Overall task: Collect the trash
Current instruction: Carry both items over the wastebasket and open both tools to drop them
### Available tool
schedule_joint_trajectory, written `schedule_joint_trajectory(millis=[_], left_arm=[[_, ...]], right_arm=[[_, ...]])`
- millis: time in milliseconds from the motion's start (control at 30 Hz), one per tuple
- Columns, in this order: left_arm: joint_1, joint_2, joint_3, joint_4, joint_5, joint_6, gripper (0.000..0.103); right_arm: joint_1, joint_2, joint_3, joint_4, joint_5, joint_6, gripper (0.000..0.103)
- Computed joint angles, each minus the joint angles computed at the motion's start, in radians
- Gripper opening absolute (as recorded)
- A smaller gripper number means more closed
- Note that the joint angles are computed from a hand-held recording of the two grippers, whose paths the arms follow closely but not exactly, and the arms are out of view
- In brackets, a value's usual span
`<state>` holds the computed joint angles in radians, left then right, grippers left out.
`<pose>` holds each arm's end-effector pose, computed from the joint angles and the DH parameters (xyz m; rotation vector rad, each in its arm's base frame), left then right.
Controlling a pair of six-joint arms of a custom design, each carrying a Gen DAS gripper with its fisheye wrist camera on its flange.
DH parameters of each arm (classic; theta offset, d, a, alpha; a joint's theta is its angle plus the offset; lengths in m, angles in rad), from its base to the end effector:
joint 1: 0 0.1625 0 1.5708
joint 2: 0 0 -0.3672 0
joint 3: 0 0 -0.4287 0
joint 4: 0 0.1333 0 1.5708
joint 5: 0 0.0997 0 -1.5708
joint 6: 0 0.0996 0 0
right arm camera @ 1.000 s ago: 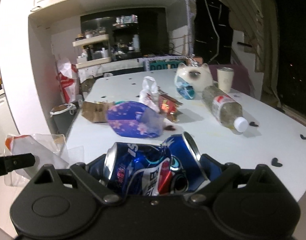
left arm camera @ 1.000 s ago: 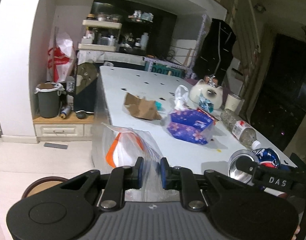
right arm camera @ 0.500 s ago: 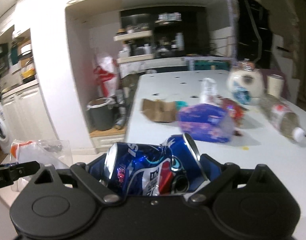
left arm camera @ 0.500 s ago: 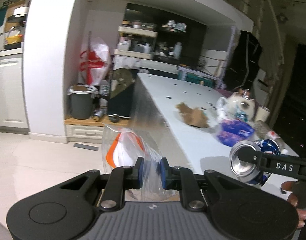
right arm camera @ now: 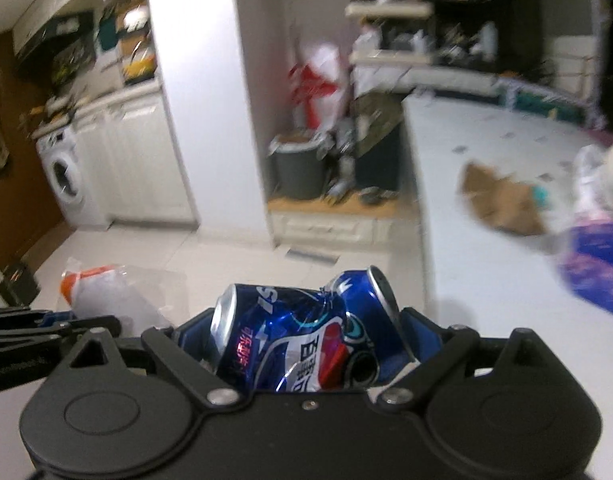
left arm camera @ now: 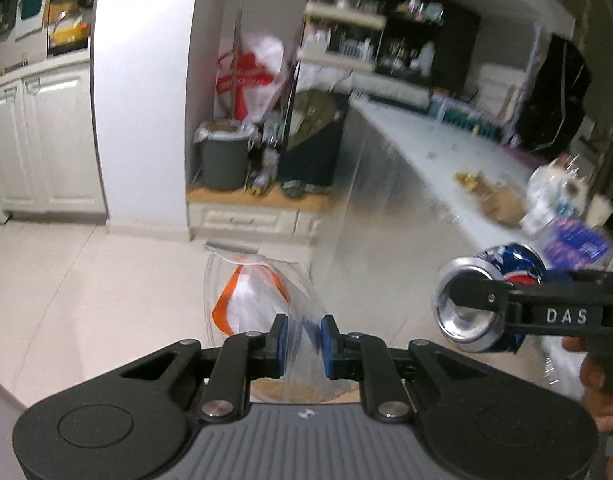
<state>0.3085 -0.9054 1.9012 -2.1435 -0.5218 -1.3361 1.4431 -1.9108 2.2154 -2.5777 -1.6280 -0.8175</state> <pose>-0.4386 -0.3703 0.0054 0.1954 2.2480 -1.1190 0.0722 -0.4396 0.3686 0.8704 -2.5049 0.8304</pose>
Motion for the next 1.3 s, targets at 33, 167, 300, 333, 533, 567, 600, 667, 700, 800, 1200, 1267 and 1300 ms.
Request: schedule_joint_trajectory(millis=[33, 167, 300, 333, 533, 567, 600, 667, 700, 800, 1200, 1267, 1300], left_arm=[[0.013, -0.003, 0.004, -0.003, -0.016, 0.011, 0.018], [0.075, -0.005, 0.010, -0.037, -0.082, 0.087, 0.018], [0.129, -0.003, 0.018, -0.074, -0.139, 0.149, 0.018], [0.140, 0.001, 0.015, -0.075, -0.150, 0.160, 0.018], [0.205, 0.036, -0.012, -0.106, -0.216, 0.252, 0.018], [0.216, 0.042, -0.018, -0.106, -0.225, 0.268, 0.018], [0.224, 0.048, -0.027, -0.105, -0.232, 0.282, 0.018], [0.247, 0.056, -0.041, -0.109, -0.253, 0.313, 0.018], [0.258, 0.057, -0.045, -0.110, -0.265, 0.324, 0.018], [0.285, 0.067, -0.066, -0.082, -0.284, 0.346, 0.018], [0.365, 0.107, -0.133, -0.030, -0.359, 0.466, 0.019], [0.374, 0.112, -0.134, -0.039, -0.370, 0.484, 0.019], [0.379, 0.115, -0.132, -0.045, -0.376, 0.491, 0.019]], right_arm=[[0.012, 0.036, -0.013, 0.007, -0.022, 0.000, 0.095], [0.044, 0.158, -0.065, 0.042, -0.096, -0.008, 0.095], [0.056, 0.256, -0.107, 0.061, -0.175, 0.003, 0.095], [0.059, 0.276, -0.117, 0.073, -0.197, 0.011, 0.095], [0.072, 0.381, -0.166, 0.128, -0.330, 0.077, 0.095], [0.071, 0.397, -0.176, 0.137, -0.340, 0.090, 0.095], [0.069, 0.410, -0.183, 0.147, -0.350, 0.101, 0.095], [0.062, 0.425, -0.187, 0.168, -0.359, 0.102, 0.095], [0.057, 0.430, -0.190, 0.177, -0.363, 0.102, 0.095], [0.050, 0.449, -0.189, 0.173, -0.387, 0.072, 0.095], [0.070, 0.435, -0.158, 0.156, -0.382, -0.100, 0.094], [0.070, 0.430, -0.149, 0.143, -0.373, -0.131, 0.094], [0.071, 0.425, -0.140, 0.134, -0.372, -0.149, 0.094]])
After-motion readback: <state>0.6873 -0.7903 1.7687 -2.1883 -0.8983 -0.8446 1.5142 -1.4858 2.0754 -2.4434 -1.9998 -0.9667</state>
